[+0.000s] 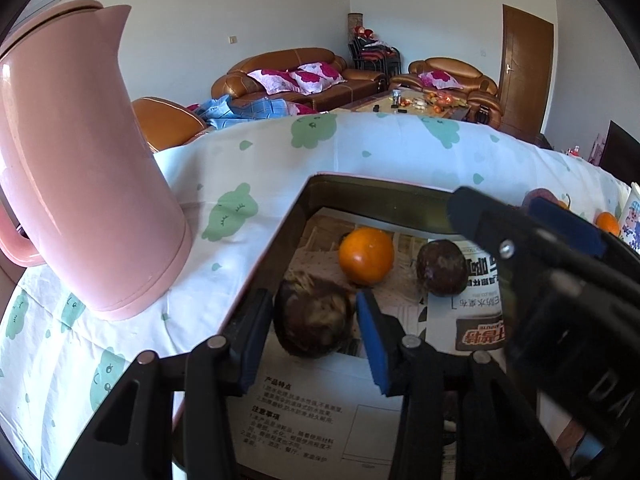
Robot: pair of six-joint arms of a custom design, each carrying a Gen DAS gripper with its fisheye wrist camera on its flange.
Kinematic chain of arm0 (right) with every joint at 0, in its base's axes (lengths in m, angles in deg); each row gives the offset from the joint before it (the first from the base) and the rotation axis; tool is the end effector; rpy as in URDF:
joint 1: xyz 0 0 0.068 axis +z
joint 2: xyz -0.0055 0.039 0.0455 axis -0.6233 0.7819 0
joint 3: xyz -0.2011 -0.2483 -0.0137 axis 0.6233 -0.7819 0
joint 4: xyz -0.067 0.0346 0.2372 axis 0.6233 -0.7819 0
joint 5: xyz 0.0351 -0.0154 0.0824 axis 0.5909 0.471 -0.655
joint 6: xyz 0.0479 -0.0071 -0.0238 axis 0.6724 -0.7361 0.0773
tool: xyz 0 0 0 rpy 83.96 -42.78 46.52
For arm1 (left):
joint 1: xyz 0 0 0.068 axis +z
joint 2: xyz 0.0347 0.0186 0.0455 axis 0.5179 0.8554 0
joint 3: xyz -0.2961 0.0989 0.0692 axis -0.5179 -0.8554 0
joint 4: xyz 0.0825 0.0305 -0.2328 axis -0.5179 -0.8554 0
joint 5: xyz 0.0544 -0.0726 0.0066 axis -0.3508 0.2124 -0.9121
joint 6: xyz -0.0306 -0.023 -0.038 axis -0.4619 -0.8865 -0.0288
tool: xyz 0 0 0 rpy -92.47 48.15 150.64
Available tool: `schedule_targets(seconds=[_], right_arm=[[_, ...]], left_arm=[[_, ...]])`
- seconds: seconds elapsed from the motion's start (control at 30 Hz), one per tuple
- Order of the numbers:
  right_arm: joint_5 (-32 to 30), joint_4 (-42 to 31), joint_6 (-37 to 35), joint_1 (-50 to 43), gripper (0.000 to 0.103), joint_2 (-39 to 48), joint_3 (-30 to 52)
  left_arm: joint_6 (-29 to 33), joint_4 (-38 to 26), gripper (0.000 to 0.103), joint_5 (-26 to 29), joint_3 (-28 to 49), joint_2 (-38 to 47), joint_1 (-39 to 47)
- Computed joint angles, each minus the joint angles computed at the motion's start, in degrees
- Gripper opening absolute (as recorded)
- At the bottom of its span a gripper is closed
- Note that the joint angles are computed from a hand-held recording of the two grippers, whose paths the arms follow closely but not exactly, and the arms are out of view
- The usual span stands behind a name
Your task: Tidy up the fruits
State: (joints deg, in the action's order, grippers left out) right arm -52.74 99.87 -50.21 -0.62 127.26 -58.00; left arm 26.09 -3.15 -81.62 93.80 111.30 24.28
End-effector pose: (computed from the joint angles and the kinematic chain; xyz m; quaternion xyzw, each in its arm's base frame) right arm 0.2409 0.1643 0.0693 0.0910 0.8628 0.0591 0.4938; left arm 0.2529 -0.0333 0.0563 0.1376 0.9125 -0.0300 0.3840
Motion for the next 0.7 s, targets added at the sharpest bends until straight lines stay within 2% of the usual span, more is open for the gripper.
schedule_targets(seconds=[0.03, 0.1, 0.2, 0.37, 0.43, 0.5, 0.7], right_arm=[[2.08, 1.31, 0.74, 0.33, 0.081, -0.42, -1.12], [5.63, 5.08, 1.68, 0.96, 0.088, -0.64, -3.5], [10.47, 7.45, 1.95, 2.09, 0.089, -1.27, -5.41], [12.45, 4.44, 3.42, 2.02, 0.089, -1.81, -5.53], [12.42, 4.74, 4.27, 1.68, 0.089, -1.83, -6.23], [12.56, 8.09, 5.07, 1.4, 0.089, -1.06, -8.31], [16.7, 12.03, 8.9, 1.89, 0.088, 0.53, -12.87]], left_arm=[[0.08, -1.69, 0.053, 1.07, 0.48, -0.59, 0.3], [0.02, -4.47, 0.068, 3.92, 1.07, -1.7, 1.1], [-0.3, -5.4, 0.08, 6.18, 0.67, -2.78, 1.18], [0.13, 6.29, 0.101, 3.71, -4.16, -1.13, -1.07], [0.24, 11.5, 0.102, 2.68, -6.02, -0.01, -1.75], [0.47, 14.91, 0.103, 1.99, -7.16, 0.66, -2.26], [0.81, 22.02, 0.103, -0.15, -9.03, 3.51, -3.17]])
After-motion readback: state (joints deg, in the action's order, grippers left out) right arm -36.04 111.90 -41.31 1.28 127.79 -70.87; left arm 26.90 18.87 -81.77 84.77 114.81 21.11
